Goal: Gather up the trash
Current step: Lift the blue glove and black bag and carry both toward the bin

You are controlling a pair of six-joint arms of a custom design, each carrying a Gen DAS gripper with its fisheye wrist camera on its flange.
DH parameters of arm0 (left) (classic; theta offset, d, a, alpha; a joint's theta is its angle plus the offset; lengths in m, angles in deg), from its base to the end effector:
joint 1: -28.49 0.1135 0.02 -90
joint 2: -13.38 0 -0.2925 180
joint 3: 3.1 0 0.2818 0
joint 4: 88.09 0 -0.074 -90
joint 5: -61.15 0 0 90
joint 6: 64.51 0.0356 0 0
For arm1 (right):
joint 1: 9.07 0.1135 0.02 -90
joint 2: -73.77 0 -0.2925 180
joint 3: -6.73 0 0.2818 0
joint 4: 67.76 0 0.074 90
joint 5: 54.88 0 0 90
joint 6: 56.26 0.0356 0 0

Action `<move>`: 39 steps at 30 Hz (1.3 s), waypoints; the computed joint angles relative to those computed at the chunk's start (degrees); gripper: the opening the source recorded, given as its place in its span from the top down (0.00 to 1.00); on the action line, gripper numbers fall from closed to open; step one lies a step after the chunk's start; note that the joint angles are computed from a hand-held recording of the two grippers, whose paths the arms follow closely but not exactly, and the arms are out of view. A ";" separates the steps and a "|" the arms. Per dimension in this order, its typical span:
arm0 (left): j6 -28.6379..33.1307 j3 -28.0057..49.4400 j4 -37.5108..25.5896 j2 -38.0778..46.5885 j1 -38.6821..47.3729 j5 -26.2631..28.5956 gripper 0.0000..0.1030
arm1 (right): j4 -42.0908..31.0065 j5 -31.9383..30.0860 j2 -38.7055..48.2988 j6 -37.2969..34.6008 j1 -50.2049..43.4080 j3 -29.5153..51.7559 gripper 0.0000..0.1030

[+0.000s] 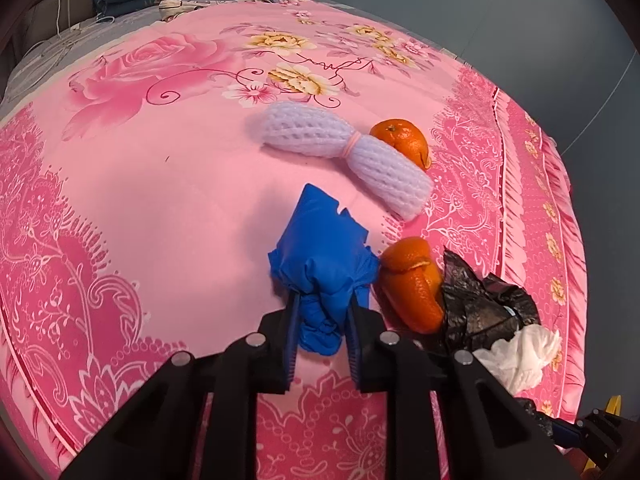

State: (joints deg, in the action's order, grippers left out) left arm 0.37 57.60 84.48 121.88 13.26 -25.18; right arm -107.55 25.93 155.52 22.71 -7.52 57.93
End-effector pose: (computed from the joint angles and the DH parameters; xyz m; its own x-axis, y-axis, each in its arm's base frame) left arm 0.3512 -0.0980 0.0922 -0.8439 -0.2093 -0.4940 -0.0672 0.9548 -0.2897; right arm 0.2572 0.0126 0.1570 -0.9086 -0.2135 -0.3590 -0.2590 0.9623 0.0833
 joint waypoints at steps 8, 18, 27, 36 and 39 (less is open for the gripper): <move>-1.16 -6.96 1.10 -8.18 0.96 1.52 0.82 | -3.94 -4.52 -5.72 -0.30 -1.85 -0.39 0.65; -3.58 -14.82 -4.26 -21.22 -1.29 -0.57 0.82 | -8.94 -7.20 -12.43 -0.64 -4.51 -1.79 0.65; -7.22 -20.75 -9.78 -34.00 -8.21 -5.26 0.82 | -16.07 -10.85 -18.71 -5.03 -10.78 -1.16 0.65; -11.52 -20.16 -18.07 -42.32 -18.31 -11.46 0.81 | -24.47 -14.21 -24.10 -11.14 -18.90 2.14 0.65; -13.18 -19.44 -19.78 -43.46 -21.96 -13.49 0.82 | -27.01 -15.51 -25.26 -13.58 -22.00 3.43 0.65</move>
